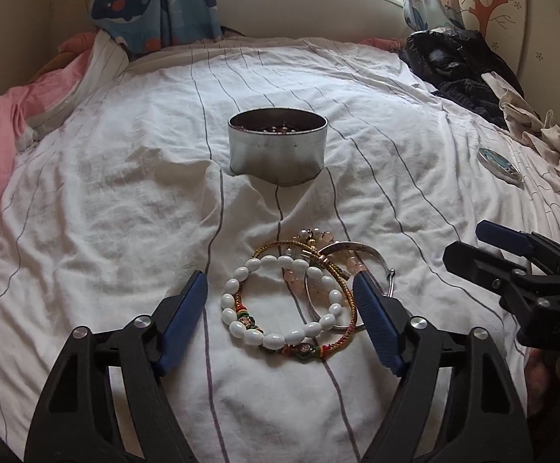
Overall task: Organize jewelry
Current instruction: 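Close the left gripper on the white bead bracelet, then close the right gripper on the gold-and-green bead bracelet while the left holds the white one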
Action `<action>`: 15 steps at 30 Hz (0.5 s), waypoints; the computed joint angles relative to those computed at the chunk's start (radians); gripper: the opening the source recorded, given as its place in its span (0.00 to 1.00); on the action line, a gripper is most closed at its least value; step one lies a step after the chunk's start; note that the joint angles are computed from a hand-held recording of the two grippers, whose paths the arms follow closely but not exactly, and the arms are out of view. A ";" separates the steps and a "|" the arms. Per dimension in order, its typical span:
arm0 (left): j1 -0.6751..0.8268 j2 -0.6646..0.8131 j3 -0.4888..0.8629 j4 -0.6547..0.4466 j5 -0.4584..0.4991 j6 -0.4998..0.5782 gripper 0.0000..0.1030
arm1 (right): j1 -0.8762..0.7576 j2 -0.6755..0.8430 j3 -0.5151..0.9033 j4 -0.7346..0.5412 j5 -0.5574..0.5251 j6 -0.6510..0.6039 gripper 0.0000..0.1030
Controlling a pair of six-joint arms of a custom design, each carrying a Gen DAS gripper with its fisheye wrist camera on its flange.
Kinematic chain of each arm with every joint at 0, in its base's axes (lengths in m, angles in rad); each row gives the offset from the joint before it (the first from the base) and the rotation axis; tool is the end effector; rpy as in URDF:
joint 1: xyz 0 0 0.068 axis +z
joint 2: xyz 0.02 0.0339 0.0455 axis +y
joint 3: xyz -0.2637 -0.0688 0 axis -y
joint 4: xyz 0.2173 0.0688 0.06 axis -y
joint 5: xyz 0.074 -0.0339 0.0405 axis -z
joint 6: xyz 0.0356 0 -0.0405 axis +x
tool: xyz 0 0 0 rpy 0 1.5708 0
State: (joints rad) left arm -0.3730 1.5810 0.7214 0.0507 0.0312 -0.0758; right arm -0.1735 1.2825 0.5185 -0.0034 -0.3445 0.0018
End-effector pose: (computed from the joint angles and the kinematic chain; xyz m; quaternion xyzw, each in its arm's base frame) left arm 0.2656 -0.1051 0.1724 0.1432 0.9171 -0.0968 0.3592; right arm 0.2196 -0.0263 0.1847 0.0126 0.9092 0.1241 0.3973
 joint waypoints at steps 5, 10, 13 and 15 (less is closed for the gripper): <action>0.039 0.052 0.049 -0.061 0.093 0.022 0.17 | 0.016 0.050 0.069 -0.050 -0.021 -0.009 0.81; 0.083 -0.017 0.032 -0.088 0.163 0.032 0.07 | 0.056 0.121 0.144 -0.093 -0.031 -0.032 0.81; 0.136 -0.060 0.029 -0.107 0.223 0.028 0.07 | 0.094 0.157 0.179 -0.114 -0.024 -0.049 0.81; 0.153 -0.071 0.033 -0.119 0.231 0.032 0.07 | 0.125 0.189 0.208 -0.134 -0.009 -0.070 0.81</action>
